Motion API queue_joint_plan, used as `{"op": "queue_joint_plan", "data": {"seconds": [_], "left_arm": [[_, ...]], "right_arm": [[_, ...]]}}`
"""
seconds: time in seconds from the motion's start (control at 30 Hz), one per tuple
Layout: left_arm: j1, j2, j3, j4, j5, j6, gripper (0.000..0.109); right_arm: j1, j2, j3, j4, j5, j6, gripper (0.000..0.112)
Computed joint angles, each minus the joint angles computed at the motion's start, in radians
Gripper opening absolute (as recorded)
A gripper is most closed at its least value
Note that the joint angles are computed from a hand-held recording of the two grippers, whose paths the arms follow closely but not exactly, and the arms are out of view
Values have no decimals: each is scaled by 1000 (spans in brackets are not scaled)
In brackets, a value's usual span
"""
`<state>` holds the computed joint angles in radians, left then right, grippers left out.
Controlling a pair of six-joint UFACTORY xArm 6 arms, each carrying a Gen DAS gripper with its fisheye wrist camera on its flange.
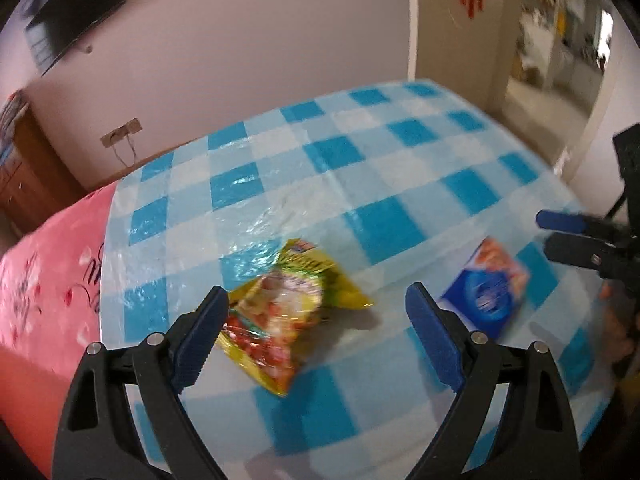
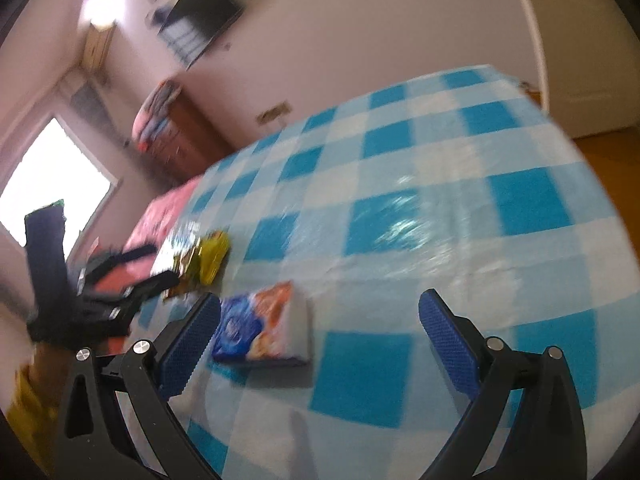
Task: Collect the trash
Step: 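Grasp the yellow snack wrapper with the left gripper and lift it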
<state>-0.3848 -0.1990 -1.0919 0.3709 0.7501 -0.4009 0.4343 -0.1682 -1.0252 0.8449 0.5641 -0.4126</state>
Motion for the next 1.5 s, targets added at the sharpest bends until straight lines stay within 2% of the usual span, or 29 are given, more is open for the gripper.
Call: {"op": "queue_joint_plan", "data": {"seconds": [0.1, 0.23, 0.37, 0.5, 0.77, 0.83, 0.87, 1.03, 1.1, 1.3, 1.5], "left_arm": [[18, 30, -11, 5, 30, 70, 91], [43, 44, -8, -41, 7, 163, 91], [59, 78, -32, -36, 6, 199, 91], [71, 111, -52, -52, 11, 222, 91], [89, 90, 7, -119, -81, 163, 90], [91, 82, 20, -143, -92, 140, 85], [91, 73, 31, -174, -102, 139, 78], [69, 55, 47, -123, -105, 51, 63], [61, 53, 42, -108, -90, 10, 53], [61, 24, 65, -124, -91, -87, 44], [61, -20, 112, -129, -117, -165, 41]], "right_arm": [[42, 12, -3, -63, -6, 25, 98], [70, 14, -4, -84, -11, 17, 98], [82, 29, -14, -111, -16, 25, 98], [96, 32, -14, -135, -25, 32, 98], [122, 38, -13, -225, -49, 79, 98], [127, 43, -16, -248, -56, 90, 98], [129, 49, -21, -261, -58, 98, 98], [145, 55, -20, -377, -94, 181, 98], [151, 61, -26, -400, -91, 189, 98], [159, 67, -25, -473, -102, 234, 97], [156, 74, -32, -456, -97, 222, 87]]}}
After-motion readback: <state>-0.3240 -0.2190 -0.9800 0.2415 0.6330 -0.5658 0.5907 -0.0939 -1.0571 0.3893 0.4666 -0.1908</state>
